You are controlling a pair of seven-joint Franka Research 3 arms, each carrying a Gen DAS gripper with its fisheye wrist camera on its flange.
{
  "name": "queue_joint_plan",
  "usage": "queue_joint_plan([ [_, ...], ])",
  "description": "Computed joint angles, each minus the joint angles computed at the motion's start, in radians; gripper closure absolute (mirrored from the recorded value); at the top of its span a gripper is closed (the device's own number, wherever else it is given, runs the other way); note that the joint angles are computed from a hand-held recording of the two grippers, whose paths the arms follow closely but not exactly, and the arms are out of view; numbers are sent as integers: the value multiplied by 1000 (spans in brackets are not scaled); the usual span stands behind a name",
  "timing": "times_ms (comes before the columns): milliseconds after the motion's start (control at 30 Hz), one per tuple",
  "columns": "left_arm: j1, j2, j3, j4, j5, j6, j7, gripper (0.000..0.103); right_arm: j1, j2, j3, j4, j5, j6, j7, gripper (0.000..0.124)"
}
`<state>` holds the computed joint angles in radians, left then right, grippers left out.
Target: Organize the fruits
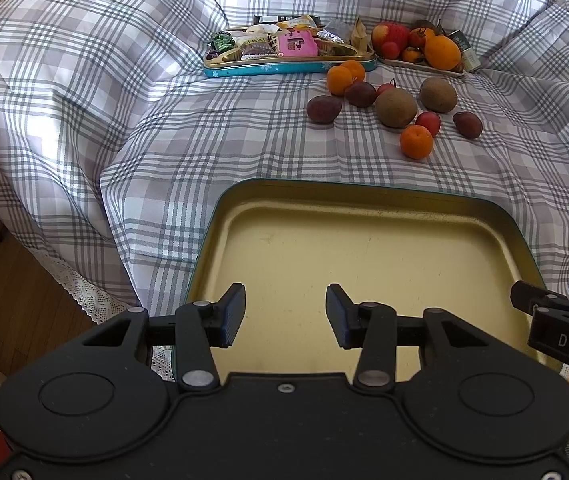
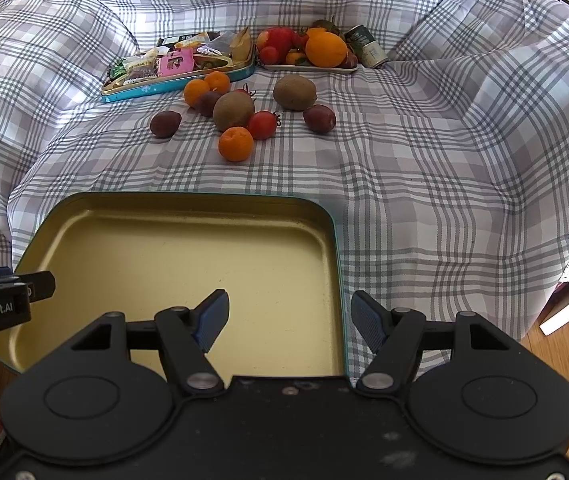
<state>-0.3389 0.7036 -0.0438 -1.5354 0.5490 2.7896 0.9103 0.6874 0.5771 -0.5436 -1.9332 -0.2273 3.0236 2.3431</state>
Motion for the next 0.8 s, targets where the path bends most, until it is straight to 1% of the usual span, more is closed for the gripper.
queue_joint_plan([
  [800,6,-1,-8,-5,-15,-9,11,51,1,0,0,-1,5,0,-8,53],
])
